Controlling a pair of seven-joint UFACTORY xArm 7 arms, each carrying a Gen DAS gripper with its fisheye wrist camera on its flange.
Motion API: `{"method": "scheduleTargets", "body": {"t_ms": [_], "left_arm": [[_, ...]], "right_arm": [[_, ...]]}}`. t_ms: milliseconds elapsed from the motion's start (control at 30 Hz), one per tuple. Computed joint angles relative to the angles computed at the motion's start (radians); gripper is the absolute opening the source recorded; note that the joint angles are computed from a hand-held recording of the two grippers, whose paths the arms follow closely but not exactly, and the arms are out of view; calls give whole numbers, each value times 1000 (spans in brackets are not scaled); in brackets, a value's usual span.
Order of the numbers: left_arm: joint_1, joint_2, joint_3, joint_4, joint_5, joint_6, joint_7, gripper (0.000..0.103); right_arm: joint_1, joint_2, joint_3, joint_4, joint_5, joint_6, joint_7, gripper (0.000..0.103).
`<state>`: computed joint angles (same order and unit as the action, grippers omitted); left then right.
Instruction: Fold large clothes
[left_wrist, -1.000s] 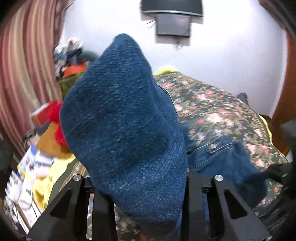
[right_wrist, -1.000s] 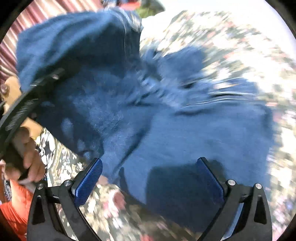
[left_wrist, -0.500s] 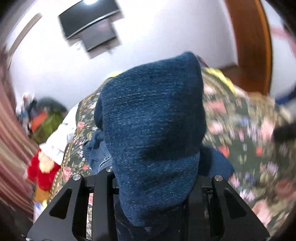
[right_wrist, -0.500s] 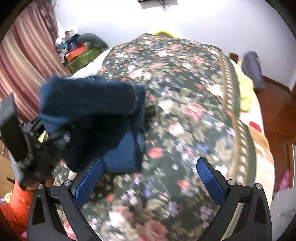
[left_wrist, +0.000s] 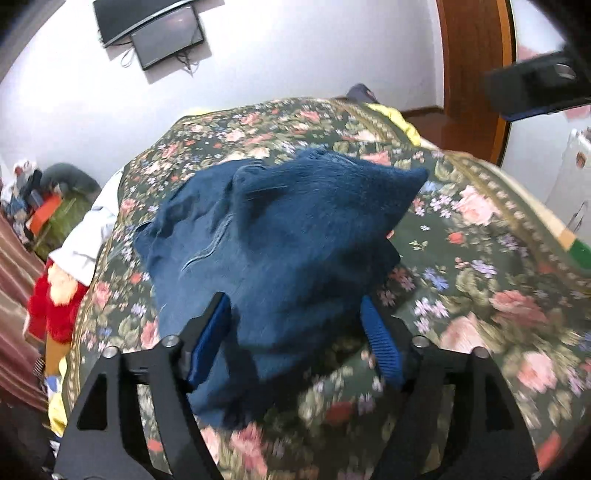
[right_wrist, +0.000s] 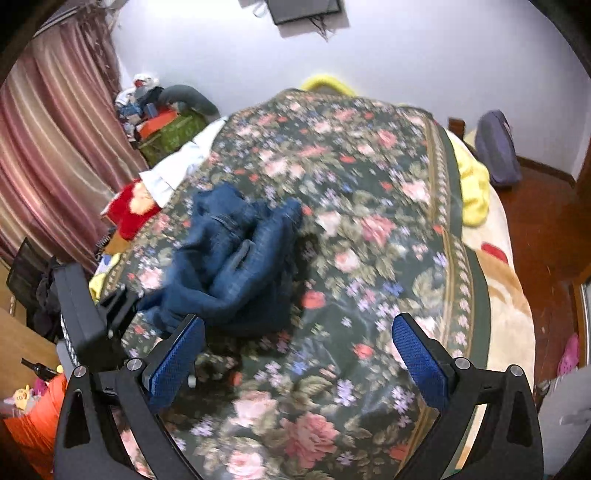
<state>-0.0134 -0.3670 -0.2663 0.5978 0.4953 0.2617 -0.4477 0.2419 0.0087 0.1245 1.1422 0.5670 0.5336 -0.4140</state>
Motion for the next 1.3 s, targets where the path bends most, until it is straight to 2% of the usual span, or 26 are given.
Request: {"method": "scheduleTargets", "body": {"t_ms": [100,133,233,300,367,400,533,633,700,767,833,967,1033,1100,1167,1300], "left_arm": [[-37,-132,70,-80,-63,6,40,83],[-20,-143,62,-85,-78,3,44,84],[23,-205,93,-112,-116,12,75,90],[89,-209,86,-113,-116,17,74,91],[140,-199,75,-100,-115,45,64,91],[146,-179,91,-88,-130,56,66,91],[116,-104,155,-57,-208,42,96,91],[146,-60,133,-44,-198,14,73,91],[172,-11,105,-27,-173,4,32,91],[171,31,98,-15,-155,4,7,91],[139,61,112,-8,-162,20,12,91],[102,70,138,-56,-164,-40,4,92],[26,69,207,-82,-267,-57,79,92],[-6,64,236,-100,-338,-71,119,92],[18,60,212,-108,-339,-82,118,92],[104,64,132,-109,-268,-94,45,92]], "right_arm": [[19,14,18,44,-3,-5,1,102],[26,26,25,63,-7,-4,0,102],[52,80,49,137,-42,-2,14,102],[68,129,64,193,-79,6,32,102],[92,196,77,260,-138,8,67,102],[108,237,79,298,-180,6,97,102],[166,373,50,421,-364,52,227,102],[197,428,6,450,-498,72,314,102],[198,416,-14,389,-565,23,356,102],[143,397,26,328,-527,-18,311,102],[68,380,80,273,-420,-46,248,102],[-51,394,153,256,-179,20,137,102],[-63,389,154,224,-136,13,80,102],[-75,383,152,208,-89,40,55,102],[-74,358,140,187,-66,61,51,102],[-10,285,88,161,-170,46,103,102]]}}
